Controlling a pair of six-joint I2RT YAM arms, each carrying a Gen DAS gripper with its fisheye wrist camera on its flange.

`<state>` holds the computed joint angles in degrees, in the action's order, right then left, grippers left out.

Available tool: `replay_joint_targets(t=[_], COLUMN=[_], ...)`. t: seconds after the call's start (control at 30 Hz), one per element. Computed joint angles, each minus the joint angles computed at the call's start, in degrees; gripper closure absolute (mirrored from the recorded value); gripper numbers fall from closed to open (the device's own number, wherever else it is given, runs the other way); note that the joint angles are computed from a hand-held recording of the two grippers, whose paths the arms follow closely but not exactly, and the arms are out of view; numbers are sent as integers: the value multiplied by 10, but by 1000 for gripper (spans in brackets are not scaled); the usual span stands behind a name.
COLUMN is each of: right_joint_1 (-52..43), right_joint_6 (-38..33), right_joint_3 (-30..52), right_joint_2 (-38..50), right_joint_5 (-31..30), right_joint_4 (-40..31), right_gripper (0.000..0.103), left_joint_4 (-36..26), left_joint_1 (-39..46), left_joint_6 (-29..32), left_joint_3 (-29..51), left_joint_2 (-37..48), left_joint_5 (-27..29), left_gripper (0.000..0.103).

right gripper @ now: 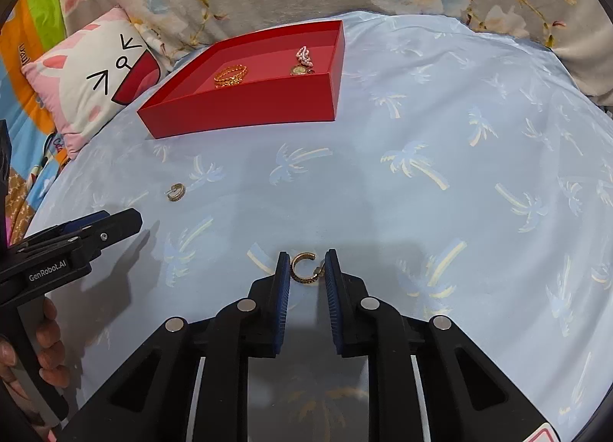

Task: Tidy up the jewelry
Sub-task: 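Grasp the gold hoop earring with the right tool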

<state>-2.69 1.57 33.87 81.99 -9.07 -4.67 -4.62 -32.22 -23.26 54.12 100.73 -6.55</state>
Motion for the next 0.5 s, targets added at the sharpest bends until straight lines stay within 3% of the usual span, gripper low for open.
replay_joint_targets(t=[0.37, 0.5], right_joint_1=[-20, -29], right_joint_6=[9, 8], right_joint_3=[6, 11], right_joint_2=[-26, -35], right_joint_5=[-38, -51], right_joint_4=[-19, -29], right_gripper=[86, 86], left_joint_4=[3, 5], left_joint_1=[-12, -18], left_joint_6=[19, 26], left_joint_3=[45, 74], left_joint_2=[36, 66], left_joint_5=[-14, -25], left_gripper=[34, 39])
